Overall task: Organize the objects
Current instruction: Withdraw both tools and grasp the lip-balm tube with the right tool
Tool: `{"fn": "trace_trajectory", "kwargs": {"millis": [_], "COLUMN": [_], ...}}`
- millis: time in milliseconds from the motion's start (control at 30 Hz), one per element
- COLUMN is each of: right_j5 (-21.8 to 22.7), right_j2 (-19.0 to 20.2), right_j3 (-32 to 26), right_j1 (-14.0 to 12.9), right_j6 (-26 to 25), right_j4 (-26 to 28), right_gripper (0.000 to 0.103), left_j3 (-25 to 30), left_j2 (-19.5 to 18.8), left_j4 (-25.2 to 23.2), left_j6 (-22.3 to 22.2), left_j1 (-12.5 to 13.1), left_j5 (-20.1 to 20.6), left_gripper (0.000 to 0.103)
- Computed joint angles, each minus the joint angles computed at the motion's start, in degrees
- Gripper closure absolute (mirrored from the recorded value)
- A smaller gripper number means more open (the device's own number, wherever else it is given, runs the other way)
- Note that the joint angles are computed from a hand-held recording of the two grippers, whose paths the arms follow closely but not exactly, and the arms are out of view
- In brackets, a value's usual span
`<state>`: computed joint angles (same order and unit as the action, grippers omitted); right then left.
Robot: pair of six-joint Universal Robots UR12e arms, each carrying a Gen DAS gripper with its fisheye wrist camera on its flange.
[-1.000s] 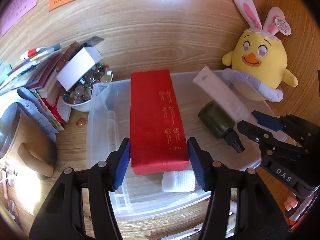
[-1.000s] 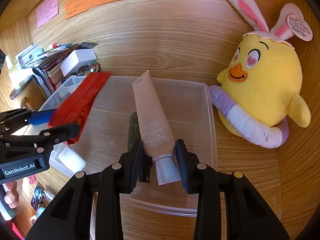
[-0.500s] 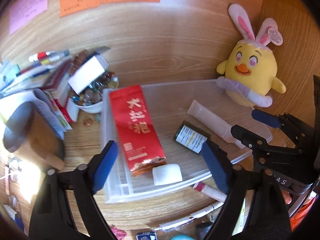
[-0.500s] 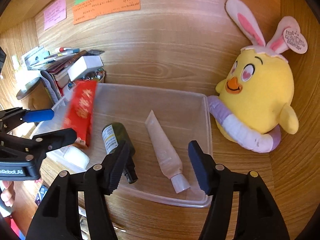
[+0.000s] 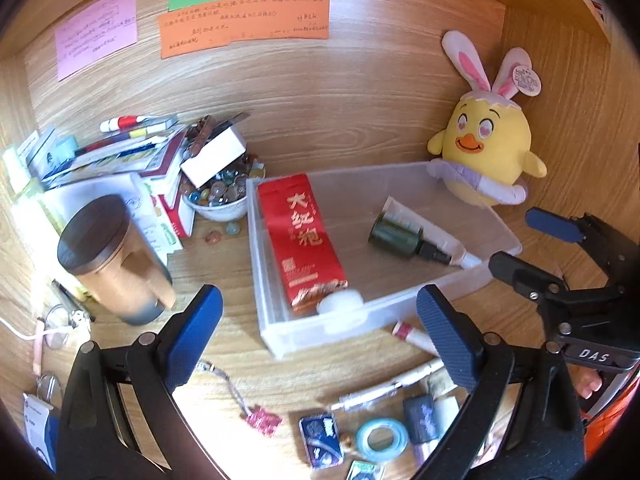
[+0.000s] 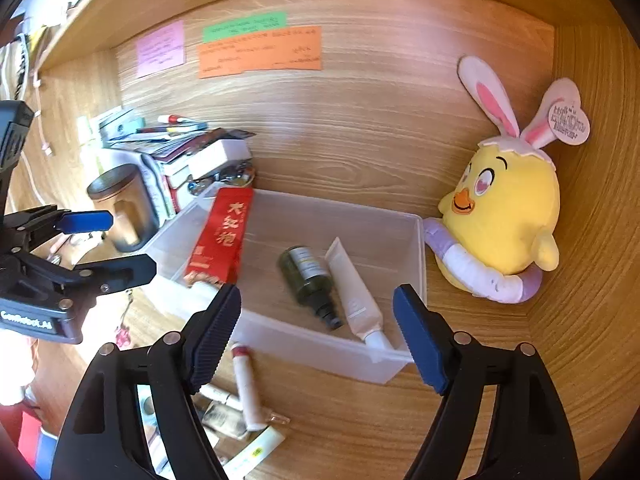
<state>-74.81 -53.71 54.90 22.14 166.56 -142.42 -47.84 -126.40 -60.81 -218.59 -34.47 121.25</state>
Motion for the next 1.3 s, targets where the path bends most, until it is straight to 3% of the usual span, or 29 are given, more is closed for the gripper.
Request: {"fn": "trace_trajectory", "kwargs": {"millis": [167, 367, 633, 833, 967, 1300], "right_j5": [0.8, 1.0, 0.0, 2.4, 2.4, 1.8], "right_j2": [-1.4, -2.2, -1.6, -0.4, 0.7, 2.4], "right_j3": [2.4, 4.4, 4.4, 2.6, 0.9, -1.4], "right_j1": [0.1, 0.2, 0.6, 0.4, 0.7, 1.5], "right_j6": [-0.9, -2.0, -3.6, -3.7, -4.2, -6.4], "right_j4": [-0.2, 0.9, 5.1, 10.1, 12.9, 17.1], "right_gripper": [0.027, 0.027, 0.027, 0.028, 0.041, 0.078], "left_j3": [-2.6, -7.4, -13.3, -15.4, -16.2, -17.7], "left_j2": [1.4, 3.8, 6.5, 7.3, 7.5, 7.9], "left_j4": [-0.3, -0.6, -1.1, -1.4, -1.6, -0.2], "left_j6": [-0.6, -4.4, -9.6, -10.9, -11.6, -12.6], "left_j1": [-0.5, -0.3, -0.1, 0.1, 0.4, 0.4], "left_j5": [0.1, -1.9, -3.9, -5.0, -7.0, -6.8], "left_gripper": [0.004, 0.004, 0.004, 0.005, 0.021, 0.038]}}
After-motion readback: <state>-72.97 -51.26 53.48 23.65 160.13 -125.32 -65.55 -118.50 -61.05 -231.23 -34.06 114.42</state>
